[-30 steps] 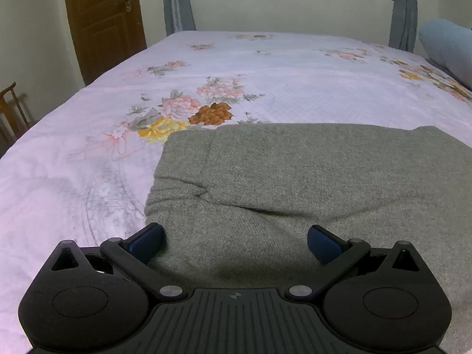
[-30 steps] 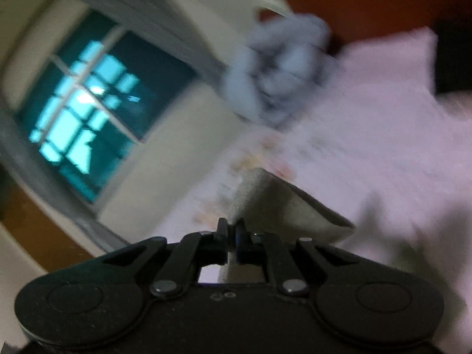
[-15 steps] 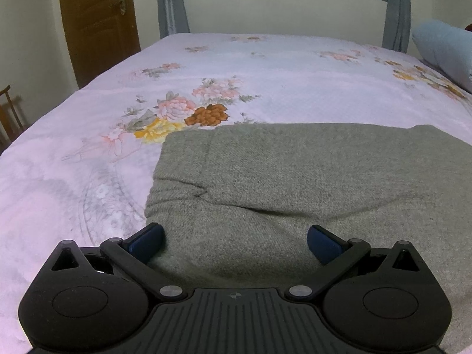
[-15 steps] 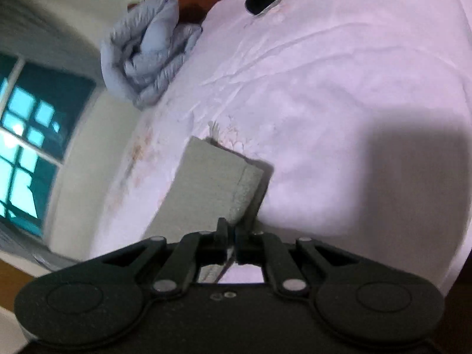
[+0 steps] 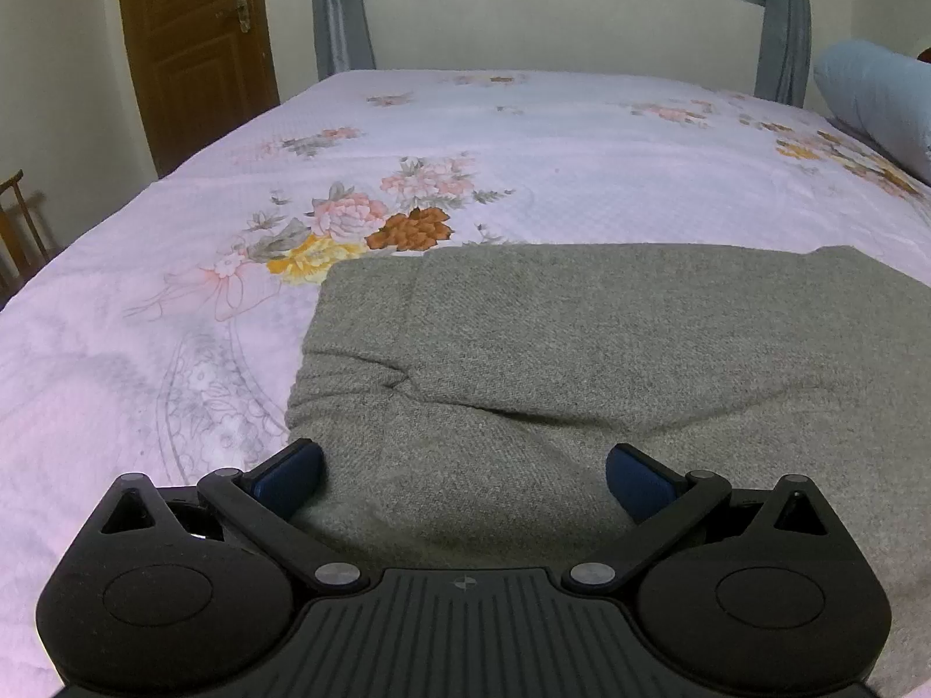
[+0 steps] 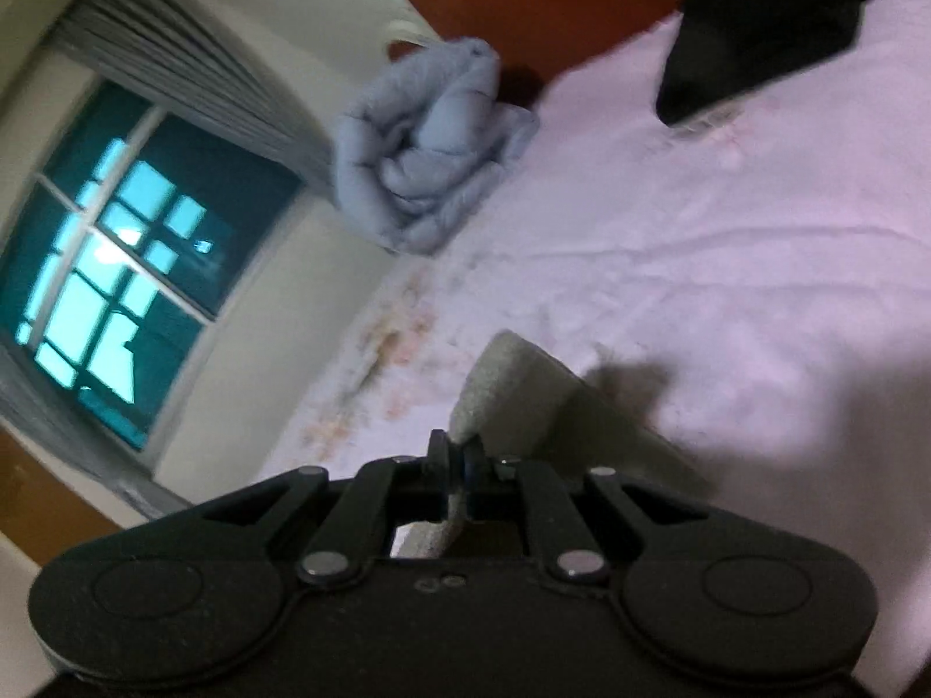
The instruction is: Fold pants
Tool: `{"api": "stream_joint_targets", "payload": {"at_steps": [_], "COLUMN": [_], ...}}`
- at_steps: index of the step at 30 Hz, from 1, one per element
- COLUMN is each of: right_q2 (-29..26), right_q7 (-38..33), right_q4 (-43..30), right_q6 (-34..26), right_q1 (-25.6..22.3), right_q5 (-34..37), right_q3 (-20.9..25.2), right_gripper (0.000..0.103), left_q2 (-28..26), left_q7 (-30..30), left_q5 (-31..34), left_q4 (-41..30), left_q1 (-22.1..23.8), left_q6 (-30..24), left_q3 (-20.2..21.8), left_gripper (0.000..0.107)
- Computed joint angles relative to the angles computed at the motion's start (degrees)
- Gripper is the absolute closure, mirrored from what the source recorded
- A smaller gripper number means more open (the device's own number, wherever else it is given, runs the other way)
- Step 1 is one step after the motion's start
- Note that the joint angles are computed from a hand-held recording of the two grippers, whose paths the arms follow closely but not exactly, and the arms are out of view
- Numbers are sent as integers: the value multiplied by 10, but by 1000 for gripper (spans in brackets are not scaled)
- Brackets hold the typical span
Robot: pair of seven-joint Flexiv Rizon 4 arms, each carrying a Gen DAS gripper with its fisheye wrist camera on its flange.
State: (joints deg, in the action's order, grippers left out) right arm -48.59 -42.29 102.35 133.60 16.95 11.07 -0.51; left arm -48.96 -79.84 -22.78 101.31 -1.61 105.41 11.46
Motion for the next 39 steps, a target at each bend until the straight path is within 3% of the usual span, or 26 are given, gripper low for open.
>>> {"api": "stream_joint_targets", "payload": {"at_steps": [2, 3, 4, 5, 7, 11, 18, 21, 27, 28, 31, 34, 36, 37, 39], "right_q2": [-4, -9, -24, -38, -43, -36, -36, -25, -72, -67, -35, -10, -8, -10, -21], "right_q7": [27, 83, 106, 96, 118, 141, 195, 196, 237, 231, 154, 56, 13, 6, 51], "right_q4": [0, 8, 8, 4, 8, 26, 37, 56, 11, 10, 14, 18, 21, 21, 11], "right_q6": [-72, -108, -107, -81, -59, -10, -14, -10, 28, 11, -16, 26, 44, 29, -48], "right_q1": [-11, -37, -72, -91, -105, -84, -79, -67, -85, -70, -10, 28, 36, 32, -19], "right_q5": [9, -27, -58, -58, -83, -67, -71, -67, -80, -65, -38, -25, -12, -2, -14], "right_q3": [5, 21, 55, 80, 88, 62, 52, 43, 53, 38, -26, -62, -68, -65, -19], "right_gripper": [103, 103, 103, 103, 103, 90, 86, 77, 79, 95, 96, 96, 97, 97, 97], "left_q2": [-1, -1, 0, 0, 1, -1, -2, -2, -5, -3, -1, -4, -6, -7, -6], "left_q7": [-2, -2, -2, -1, 0, -1, 1, 2, 4, 5, 8, 7, 8, 9, 12], "left_q5": [0, -1, -1, -1, -2, -5, -8, -5, -14, -13, -9, -11, -13, -13, -11], "left_q4": [2, 2, 2, 3, 2, 1, 3, 4, 3, 4, 4, 3, 2, 1, 1], "left_q1": [-2, -3, -3, -2, -3, -8, -9, -4, -13, -10, -3, -5, -7, -7, -3], "left_q6": [6, 6, 6, 5, 3, 5, 10, 12, 19, 17, 15, 21, 25, 25, 24], "left_q3": [1, 2, 2, 1, 2, 7, 6, 1, 8, 5, -1, 2, 3, 3, -2], "left_gripper": [4, 4, 4, 4, 4, 4, 4, 4, 4, 4, 4, 4, 4, 4, 4]}}
